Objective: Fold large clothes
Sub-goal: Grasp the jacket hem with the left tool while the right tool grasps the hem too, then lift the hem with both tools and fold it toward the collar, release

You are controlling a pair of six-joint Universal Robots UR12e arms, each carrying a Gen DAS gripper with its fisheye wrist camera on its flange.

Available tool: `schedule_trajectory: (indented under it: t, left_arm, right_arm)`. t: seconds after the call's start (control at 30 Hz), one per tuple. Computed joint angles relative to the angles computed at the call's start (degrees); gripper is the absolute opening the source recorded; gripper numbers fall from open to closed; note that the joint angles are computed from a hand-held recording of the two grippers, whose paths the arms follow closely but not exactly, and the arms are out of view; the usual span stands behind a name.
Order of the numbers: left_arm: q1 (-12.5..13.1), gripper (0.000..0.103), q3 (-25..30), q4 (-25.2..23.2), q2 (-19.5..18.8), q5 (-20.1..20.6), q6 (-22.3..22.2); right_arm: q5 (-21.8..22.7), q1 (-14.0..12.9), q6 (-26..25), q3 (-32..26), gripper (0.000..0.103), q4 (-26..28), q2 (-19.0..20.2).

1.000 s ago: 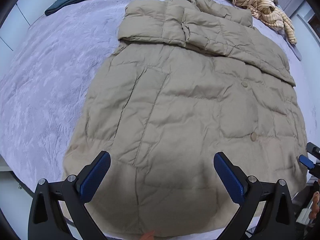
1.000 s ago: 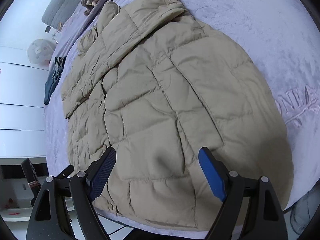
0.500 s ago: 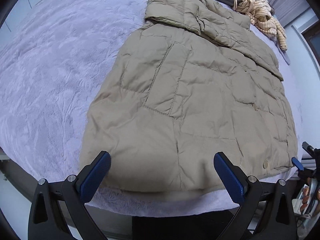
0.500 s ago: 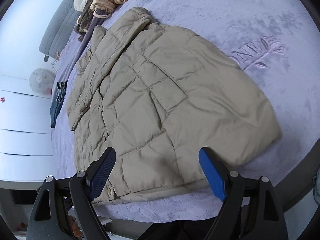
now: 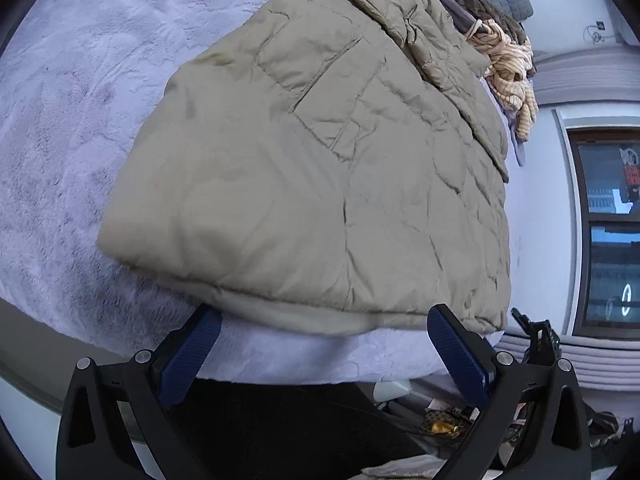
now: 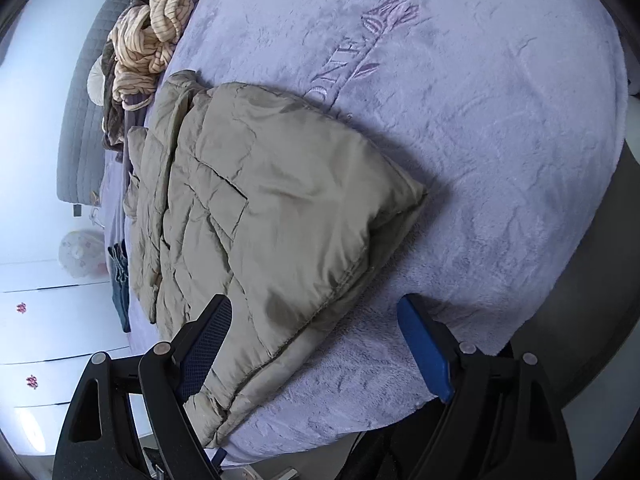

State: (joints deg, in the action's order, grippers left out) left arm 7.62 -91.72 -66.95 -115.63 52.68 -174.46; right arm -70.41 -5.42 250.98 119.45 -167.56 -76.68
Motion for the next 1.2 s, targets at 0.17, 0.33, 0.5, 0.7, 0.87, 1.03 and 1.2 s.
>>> schedule_trajectory:
  t: [0.17,0.33,0.5,0.7,0.87,1.03,1.2]
  left_arm:
    - [-0.77,0.103,1.12,5.64,-1.73,-1.18,-6.34]
    - [-1.56,0.061,2.27,8.34,-2.91,0.4,-9.74]
    - [-1.92,0.013,2.75,10.78,-2.86,2.59,-8.47]
    - [-2.72,0.012,5.25,13.32,-1.86,3.43,-5.08]
    - [-4.54,0.012,11.35,15.73,-3.21,6.32,-3.6]
    - [-6.19,0.012,20.33,20.35,-7.16,8.84,-7.63]
    - [-8.25,0.012,32.35,20.79,-14.1,13.88,-11.03]
  right_arm:
    - [2.52,-0.16,3.59,-0.94,0.103,-10.71,3.58]
    - [6.64,-0.62,0.0,-3.99,0.103,-6.58,4.96]
    - [10.04,-1.72,0.05,-4.66,0.092,-4.94,5.48]
    - [14.48,-3.09,-6.55,-8.06,0.01,2.54,6.43]
    - [13.16,-3.38,-20.32,-16.28,0.009,9.26,7.4]
    - [11.16,-3.74,-33.12,-28.53,0.009,15.73,11.32]
    - [10.82,-4.37,-41.49,-43.49,0.009,23.31,18.55]
